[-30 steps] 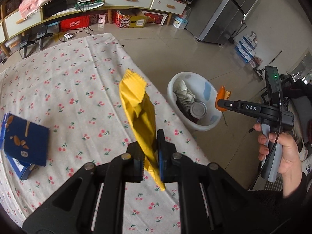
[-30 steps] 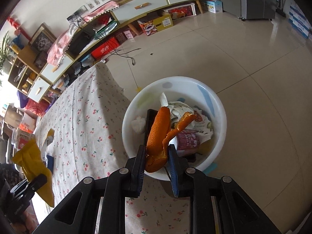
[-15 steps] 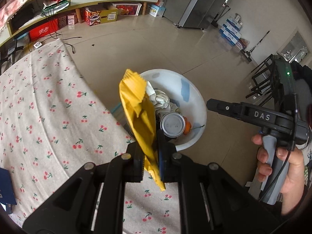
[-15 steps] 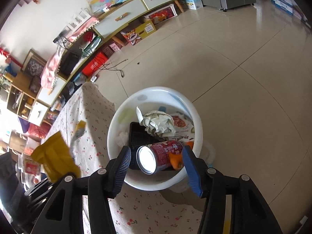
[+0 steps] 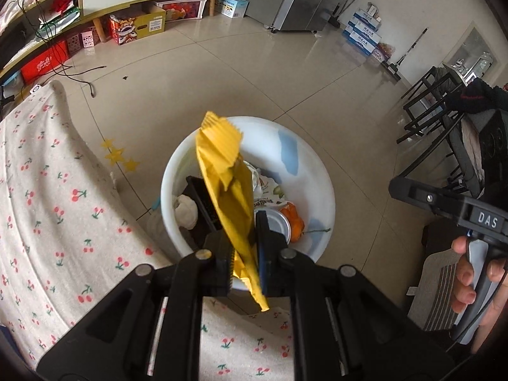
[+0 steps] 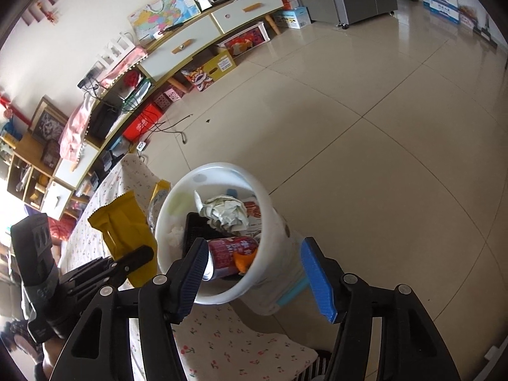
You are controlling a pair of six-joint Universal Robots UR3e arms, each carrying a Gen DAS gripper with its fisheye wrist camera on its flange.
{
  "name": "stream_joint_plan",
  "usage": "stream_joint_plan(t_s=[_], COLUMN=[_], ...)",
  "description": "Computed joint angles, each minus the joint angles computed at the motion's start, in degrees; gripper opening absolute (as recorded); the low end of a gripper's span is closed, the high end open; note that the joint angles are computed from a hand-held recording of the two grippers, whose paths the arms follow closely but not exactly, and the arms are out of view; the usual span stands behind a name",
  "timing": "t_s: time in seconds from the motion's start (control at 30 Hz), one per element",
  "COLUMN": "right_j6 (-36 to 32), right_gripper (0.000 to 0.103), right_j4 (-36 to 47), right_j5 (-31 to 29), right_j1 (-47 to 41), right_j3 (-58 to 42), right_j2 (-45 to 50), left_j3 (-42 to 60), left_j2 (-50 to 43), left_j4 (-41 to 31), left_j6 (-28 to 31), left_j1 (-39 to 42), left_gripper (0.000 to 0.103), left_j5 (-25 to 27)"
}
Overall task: Collect trash
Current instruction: 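Carry both items to the bin and open the right tool to drop the peel, then open the left tool over the bin to drop the yellow snack bag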
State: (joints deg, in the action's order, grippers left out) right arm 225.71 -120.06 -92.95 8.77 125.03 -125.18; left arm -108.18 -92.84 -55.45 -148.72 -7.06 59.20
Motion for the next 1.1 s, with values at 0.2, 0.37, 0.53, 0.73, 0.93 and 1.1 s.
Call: stream_joint_plan(t_s=[0.2,0.37,0.53,0.73,0.93,1.1], right_j6=[-0.86,-0.46,0.43,1.88,3.92,5.87], right_gripper=[0.063,0.063,0.065,0.067,0.070,0.073], right_j4=[2.05,2.25,1.48,1.00,0.49,-0.03], right_j5=[-0.21,-1.43,-2.10,-3.71,-5.27,-6.87], right_j1=[-0.40,1.06,2.54,5.80,9.42,13.66], right_j3=[0.15,-0.85,-1.71,-4.04,-6.38,-9.85], right_j2=[-2.14,-1.38,0.18,3.32,5.81,10.27], left_j3=[-0.74,-2.27,-3.44,-5.75,-9.75,-12.43], left_j2=[-0.31,2.25,5.89,11.55,20.03,27.27], left_j4=[2.97,2.98,-0.85,-6.13,-11.89,-17.47], left_j6=[-2.53,-3.42,-0.97,2.70,6.33,10.92], left_j1=[-1.46,0.23,3.99,9.75,17.13,24.06], left_gripper=[0.052,0.068,0.074,0.079,0.085,0.087], left_j5=[2.06,2.75,2.05,0.94,0.70,1.41])
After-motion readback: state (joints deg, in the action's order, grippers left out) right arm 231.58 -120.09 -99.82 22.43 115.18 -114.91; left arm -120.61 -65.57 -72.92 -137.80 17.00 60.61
